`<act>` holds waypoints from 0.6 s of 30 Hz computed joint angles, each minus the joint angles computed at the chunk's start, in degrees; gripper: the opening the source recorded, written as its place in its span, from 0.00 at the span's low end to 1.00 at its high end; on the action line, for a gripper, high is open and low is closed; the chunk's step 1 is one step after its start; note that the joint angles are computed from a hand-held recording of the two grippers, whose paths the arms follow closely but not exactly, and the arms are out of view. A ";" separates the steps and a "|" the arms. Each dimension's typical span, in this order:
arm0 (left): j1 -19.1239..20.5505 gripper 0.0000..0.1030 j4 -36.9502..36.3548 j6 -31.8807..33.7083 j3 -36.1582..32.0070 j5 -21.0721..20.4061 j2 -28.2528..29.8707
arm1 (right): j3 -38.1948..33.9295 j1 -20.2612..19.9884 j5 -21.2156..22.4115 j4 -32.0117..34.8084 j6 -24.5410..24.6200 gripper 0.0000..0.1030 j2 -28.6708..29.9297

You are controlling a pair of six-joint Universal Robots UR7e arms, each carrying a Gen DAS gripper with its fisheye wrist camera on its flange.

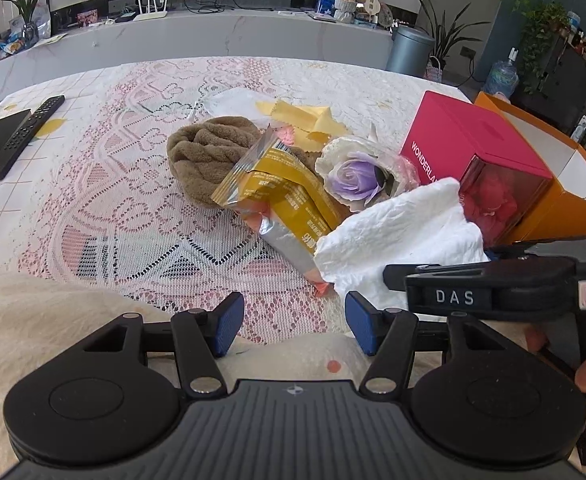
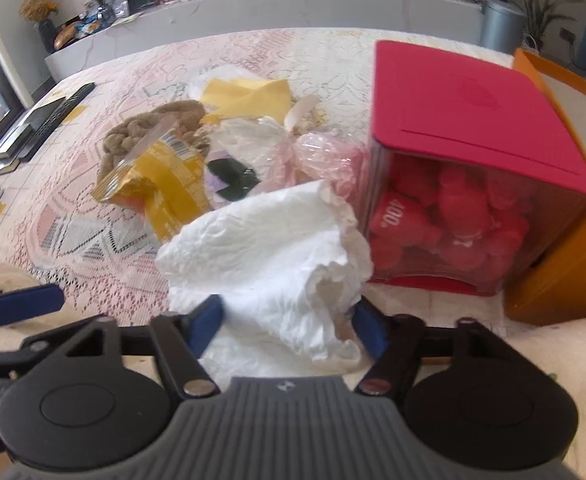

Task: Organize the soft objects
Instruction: 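Grasp the white tissue with the right tool while the left tool grasps the yellow snack bag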

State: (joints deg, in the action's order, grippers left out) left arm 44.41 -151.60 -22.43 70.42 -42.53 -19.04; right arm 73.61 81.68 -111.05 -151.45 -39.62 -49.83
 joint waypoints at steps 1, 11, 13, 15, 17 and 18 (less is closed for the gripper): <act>0.01 0.67 0.08 -0.03 -0.01 -0.01 0.00 | 0.33 0.08 0.05 -0.35 -0.50 0.45 -0.12; -0.50 0.67 -3.48 2.31 0.90 -0.72 -0.42 | 3.80 0.68 2.22 -5.17 -3.28 0.08 -4.03; -0.63 0.67 -5.06 3.95 0.74 -1.05 -0.30 | 3.81 0.99 0.03 -8.18 -4.14 0.08 -3.63; -0.60 0.67 -5.26 5.13 0.10 -1.37 -0.14 | 2.92 1.08 -2.25 -9.28 -5.26 0.08 -2.69; -0.33 0.68 -5.18 6.33 -0.82 -1.89 0.15 | 1.31 0.64 -3.01 -6.36 -3.17 0.08 -2.06; -0.10 0.68 -5.03 6.87 -1.31 -2.28 0.28 | 0.56 0.34 -2.99 -4.46 -1.74 0.08 -1.94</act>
